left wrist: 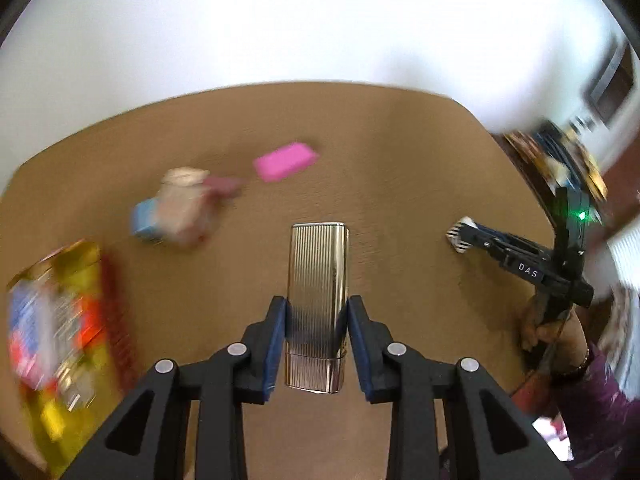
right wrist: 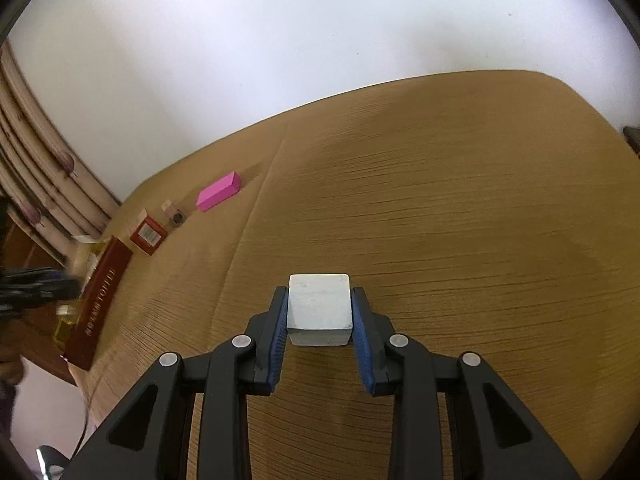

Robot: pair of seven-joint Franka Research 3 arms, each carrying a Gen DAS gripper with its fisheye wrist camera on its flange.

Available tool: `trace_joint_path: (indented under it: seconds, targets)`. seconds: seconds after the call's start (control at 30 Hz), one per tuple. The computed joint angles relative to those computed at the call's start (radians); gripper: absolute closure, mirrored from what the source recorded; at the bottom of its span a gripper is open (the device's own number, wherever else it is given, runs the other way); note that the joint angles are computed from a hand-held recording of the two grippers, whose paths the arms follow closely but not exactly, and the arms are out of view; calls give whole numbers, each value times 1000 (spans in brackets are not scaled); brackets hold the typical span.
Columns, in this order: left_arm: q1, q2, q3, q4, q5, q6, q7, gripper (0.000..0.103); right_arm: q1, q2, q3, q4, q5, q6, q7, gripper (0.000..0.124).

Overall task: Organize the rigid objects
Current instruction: 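Lower the lighter into the tin with left tool while right tool drops white cube there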

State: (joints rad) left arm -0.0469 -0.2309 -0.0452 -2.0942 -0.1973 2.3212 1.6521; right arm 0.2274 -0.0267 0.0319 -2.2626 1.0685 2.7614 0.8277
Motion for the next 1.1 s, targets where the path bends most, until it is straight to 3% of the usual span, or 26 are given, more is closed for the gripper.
trace_joint_path:
  seconds: [0.1,0.2,0.3,0.4,0.63,0.8,0.93,1.03,1.1]
  targets:
    - [65,-101,-10,-48,119,-32,-162,72,6,-1,6,2,-33,5,46,96]
    - [127,-152,7,-68,260,-88,-238,72,2,-22,-3,-5,18,-29,28,96]
    - [149,-138,37,-59,301,-140,-242,72,20,-52,3,-16,46,-37,18,96]
    - [162,-116,59,-82,318,-131,-225,72,48,-73,17,-11,38,-36,20,96]
    - [189,-60,37,-127,397,-104,-280,71,118,-99,39,40,2,-50,33,96]
    - [196,-64,48,-165,376,-59,-301,67,157,-72,53,126,4,-105,18,96]
    - [221,-148,17,-232,472,-3,-406,64,190,5,86,251,2,-171,19,96]
    - [253,-261,-28,-324,604,84,-544,62,215,108,125,389,-45,-197,38,96]
    - [273,-354,-53,-404,684,160,-632,54,225,190,147,492,-91,-224,65,96]
